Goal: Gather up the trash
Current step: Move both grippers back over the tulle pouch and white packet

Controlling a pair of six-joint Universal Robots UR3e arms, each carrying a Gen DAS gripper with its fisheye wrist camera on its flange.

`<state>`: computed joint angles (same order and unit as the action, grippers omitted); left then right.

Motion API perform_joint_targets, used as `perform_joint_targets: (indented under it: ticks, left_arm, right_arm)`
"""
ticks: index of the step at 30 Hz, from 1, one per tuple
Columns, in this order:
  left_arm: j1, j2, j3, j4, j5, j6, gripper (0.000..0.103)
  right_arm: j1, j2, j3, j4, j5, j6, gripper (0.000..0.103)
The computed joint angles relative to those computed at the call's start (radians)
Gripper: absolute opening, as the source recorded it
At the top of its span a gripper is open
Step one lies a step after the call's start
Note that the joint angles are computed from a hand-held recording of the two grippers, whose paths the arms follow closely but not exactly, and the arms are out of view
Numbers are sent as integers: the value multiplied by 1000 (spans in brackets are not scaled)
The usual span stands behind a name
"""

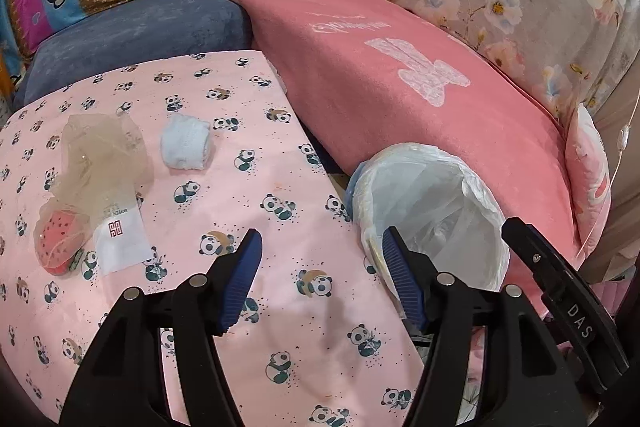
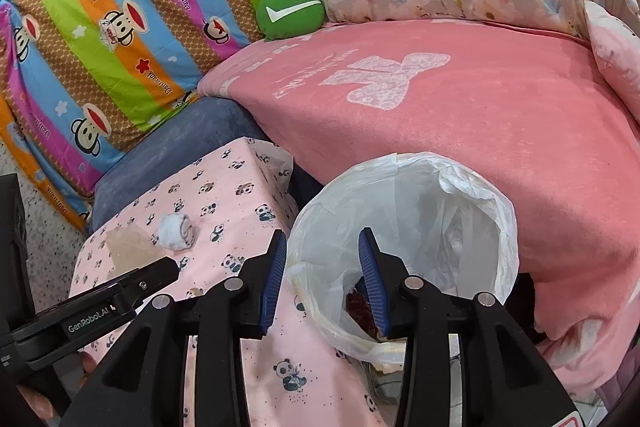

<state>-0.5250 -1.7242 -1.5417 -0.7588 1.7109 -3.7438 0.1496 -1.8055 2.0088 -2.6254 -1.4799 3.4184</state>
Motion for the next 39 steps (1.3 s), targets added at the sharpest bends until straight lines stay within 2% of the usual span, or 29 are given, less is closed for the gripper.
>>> perform_joint_targets:
  ticks: [13, 16, 23, 29, 33, 39]
  left_arm:
    - [99, 228, -262, 33, -10, -23, 67]
    - [125, 281, -312, 33, -12, -22, 70]
    - [208, 430, -438, 4, -26, 0, 72]
    - [341, 592, -542, -63, -54, 62, 75]
    - [455, 691, -604, -107, -82, 115, 77]
    - [657, 840, -695, -181, -139, 229, 85]
  right_arm:
    - [195, 107, -118, 13, -101, 53, 39]
    - [239, 135, -149, 15, -125, 62, 46]
    - [350, 229, -256, 47, -176, 85, 46]
    - [447, 341, -381, 82, -219, 100, 48]
    - [502, 438, -499, 110, -243, 93, 56]
    - [555, 618, -711, 165, -230, 74, 57]
